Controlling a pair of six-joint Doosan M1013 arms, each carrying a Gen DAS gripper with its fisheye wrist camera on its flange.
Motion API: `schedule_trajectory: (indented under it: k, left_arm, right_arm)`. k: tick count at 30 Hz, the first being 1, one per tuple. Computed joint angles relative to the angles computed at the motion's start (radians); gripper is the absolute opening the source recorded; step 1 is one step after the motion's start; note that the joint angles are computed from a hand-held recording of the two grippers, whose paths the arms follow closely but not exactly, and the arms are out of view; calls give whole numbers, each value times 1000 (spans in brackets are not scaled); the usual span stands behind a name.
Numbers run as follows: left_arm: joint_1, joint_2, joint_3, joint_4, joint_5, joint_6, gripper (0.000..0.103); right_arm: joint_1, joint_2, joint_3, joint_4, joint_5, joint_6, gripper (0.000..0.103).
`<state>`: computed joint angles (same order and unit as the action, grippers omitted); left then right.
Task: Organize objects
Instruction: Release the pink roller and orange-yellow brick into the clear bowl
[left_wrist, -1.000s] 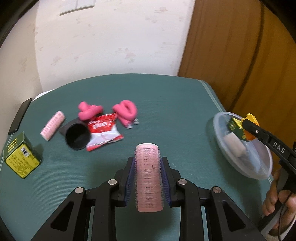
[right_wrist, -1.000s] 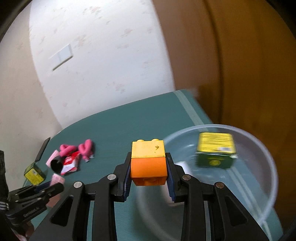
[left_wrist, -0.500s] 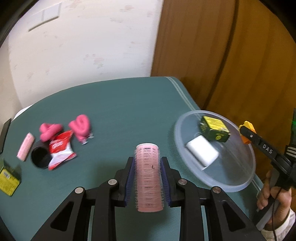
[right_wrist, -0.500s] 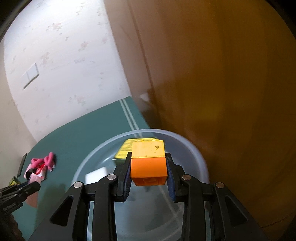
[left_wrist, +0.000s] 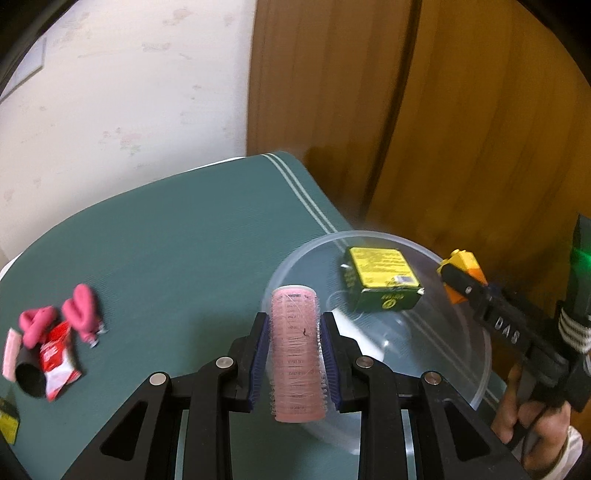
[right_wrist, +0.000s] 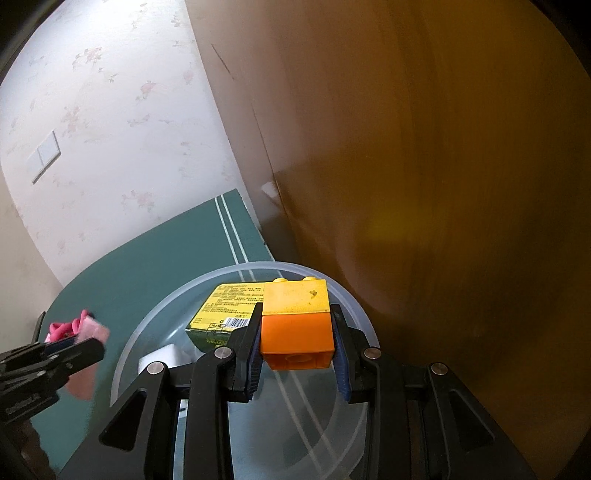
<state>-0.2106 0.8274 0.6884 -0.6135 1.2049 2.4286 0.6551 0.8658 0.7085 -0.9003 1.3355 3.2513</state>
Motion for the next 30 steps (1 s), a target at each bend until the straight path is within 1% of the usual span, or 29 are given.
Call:
schedule_trajectory:
  k: [6,7,8,9,10,11,12,15,18,20,21,23,25,27,30]
  left_arm:
    - [-14,34,-61,-14,53,-16,30]
    - [-15,40,-71,-16,64,-19,34]
    - [-16,43,-77,-14,71,-24,51]
    - [-17,45,-80,-8,71,-33,64]
    - [-15,40,-68,-9,49,-43,87]
    - [-13,31,-51,-18,26,-41,93]
    - [-7,22,-31,-38,-4,-36,93]
    - [-1,21,-33,-43,-4,-42,93]
    - [9,12,-21,-49,-20,-49,94]
    - [15,-3,4,-44,-53,-48,102]
    - [16,-11,16,-42,-70,-44,103]
    - [20,-35,60,-37,-127,-22,103]
    - [20,-48,83,-25,-157,-14,103]
    - [23,-57,100,-22,-172,-8,103]
    - [28,-62,110,-16,-172,-14,103]
  right_arm:
    - [-2,-6,13,4,-29,-1,33]
    - [-2,-7,16,1,-31,6,34]
    - [-1,-8,20,-7,-31,21,36]
    - [0,-8,20,-12,-26,32,41]
    - [0,-8,22,-15,-25,38,56]
    - [1,-16,39,-30,-44,61,58]
    - [2,-18,43,-38,-47,70,58]
    - [9,-7,25,-56,-18,59,58]
    - [14,-5,23,-75,-13,64,58]
    - [18,-3,20,-91,-8,64,58]
    - [20,-1,17,-97,-6,60,58]
    - [24,4,8,-104,0,51,58]
    - [24,9,0,-110,5,44,58]
    - [21,14,-6,-113,4,42,58]
    - [22,11,2,-117,3,48,58]
